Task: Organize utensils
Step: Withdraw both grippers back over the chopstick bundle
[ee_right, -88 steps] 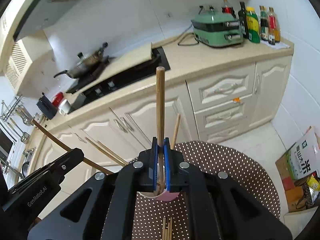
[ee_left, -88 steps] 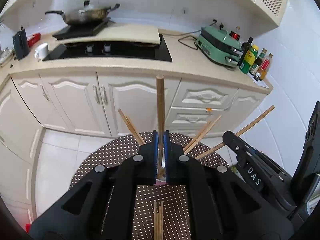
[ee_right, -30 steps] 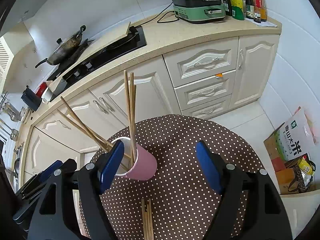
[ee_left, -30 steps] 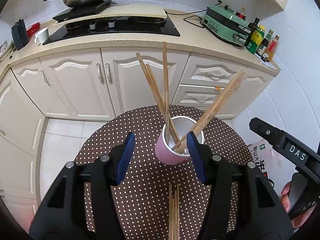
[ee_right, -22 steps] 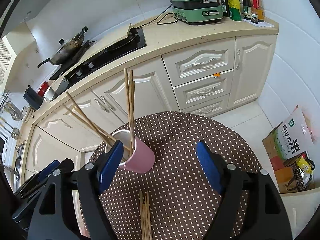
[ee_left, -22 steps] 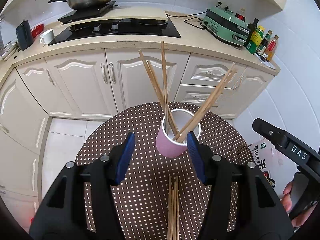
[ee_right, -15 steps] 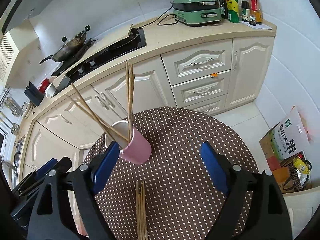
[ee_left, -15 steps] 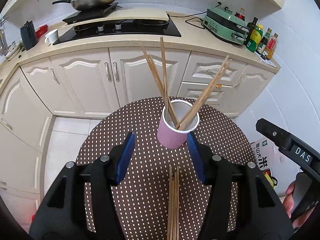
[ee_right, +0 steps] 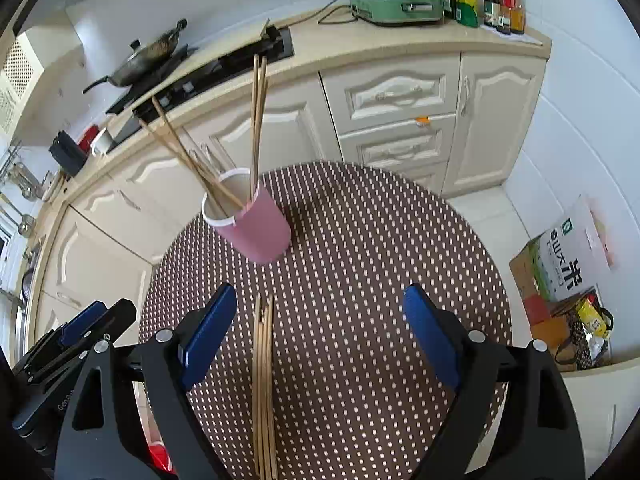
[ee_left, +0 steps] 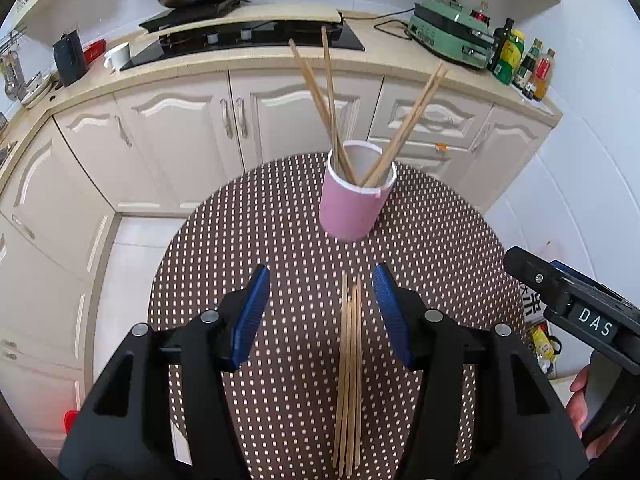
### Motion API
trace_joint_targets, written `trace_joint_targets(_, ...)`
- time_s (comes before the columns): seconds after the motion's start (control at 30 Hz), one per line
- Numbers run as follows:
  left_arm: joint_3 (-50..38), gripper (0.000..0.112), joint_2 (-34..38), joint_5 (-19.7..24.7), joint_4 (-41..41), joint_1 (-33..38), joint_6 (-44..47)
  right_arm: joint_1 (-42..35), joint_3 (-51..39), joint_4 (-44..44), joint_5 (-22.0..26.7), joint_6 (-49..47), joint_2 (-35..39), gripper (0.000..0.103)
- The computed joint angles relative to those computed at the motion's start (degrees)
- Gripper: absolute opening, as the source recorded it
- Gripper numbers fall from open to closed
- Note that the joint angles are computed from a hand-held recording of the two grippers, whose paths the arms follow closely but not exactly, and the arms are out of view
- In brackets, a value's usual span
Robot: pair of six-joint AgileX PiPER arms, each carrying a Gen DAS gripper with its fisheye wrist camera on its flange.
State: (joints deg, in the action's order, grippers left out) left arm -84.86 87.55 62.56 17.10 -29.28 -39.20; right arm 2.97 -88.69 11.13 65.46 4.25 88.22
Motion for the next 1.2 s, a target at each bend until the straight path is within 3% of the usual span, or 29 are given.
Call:
trace_joint_targets(0.23, 7.73, 0.056, -3.04, -1.02, 0.45, -2.02, -3.47, 0.53, 8.49, -0.47, -1.04, -0.28, -3.13, 0.083)
trace_joint_targets(0.6, 19.02, 0.070, -4.51, -3.26, 0.55, -2.53, -7.49, 3.20, 18.23, -1.96, -2.35, 0.91, -3.77, 0.083)
trace_joint_targets(1.2, 28.34, 0.079, -2.12, -7.07, -4.21, 2.65, -4.59, 10.83, 22.87, -5.15, -5.72, 4.34, 1.97, 0.083)
